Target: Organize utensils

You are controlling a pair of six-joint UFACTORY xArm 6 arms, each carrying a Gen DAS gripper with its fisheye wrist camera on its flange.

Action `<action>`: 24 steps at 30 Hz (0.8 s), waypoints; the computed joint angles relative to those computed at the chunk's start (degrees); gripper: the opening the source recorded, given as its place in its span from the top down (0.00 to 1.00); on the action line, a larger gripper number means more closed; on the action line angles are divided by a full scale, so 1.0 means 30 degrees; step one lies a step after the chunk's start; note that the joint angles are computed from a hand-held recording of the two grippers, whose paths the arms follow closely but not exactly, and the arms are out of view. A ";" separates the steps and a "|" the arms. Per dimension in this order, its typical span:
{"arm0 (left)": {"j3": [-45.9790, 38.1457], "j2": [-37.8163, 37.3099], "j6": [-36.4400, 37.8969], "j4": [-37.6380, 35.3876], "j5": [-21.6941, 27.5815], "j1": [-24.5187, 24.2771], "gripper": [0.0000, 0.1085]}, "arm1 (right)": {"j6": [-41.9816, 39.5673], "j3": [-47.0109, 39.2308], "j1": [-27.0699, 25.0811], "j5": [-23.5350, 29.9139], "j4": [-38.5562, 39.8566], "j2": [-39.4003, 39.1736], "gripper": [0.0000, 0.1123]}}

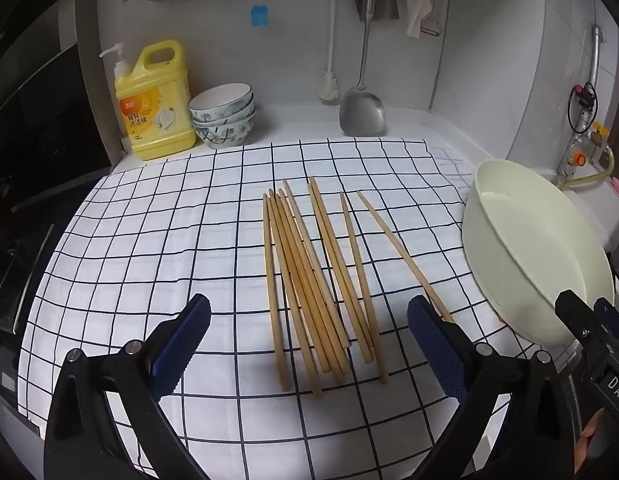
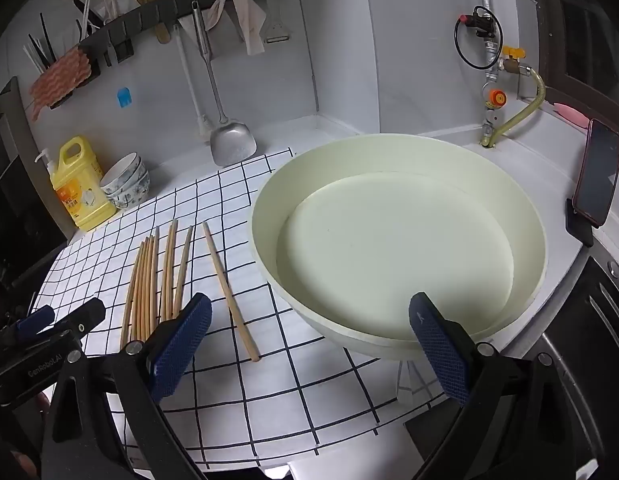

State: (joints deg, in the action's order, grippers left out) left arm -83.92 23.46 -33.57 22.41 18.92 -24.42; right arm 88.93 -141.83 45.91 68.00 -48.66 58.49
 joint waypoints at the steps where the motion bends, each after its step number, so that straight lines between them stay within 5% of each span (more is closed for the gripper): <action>1: 0.0054 0.0004 -0.0287 0.0258 -0.0047 0.0027 0.11 | -0.0003 -0.0013 0.0002 0.0004 -0.0009 0.0005 0.16; 24: 0.0009 -0.0124 -0.1130 0.1803 0.0358 -0.0122 0.11 | -0.0070 -0.0506 0.0090 0.0066 -0.0062 0.0279 0.16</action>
State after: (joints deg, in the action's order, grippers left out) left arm -83.89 23.08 -36.96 27.82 20.00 -24.78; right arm 88.72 -143.35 46.19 68.20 -48.85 59.32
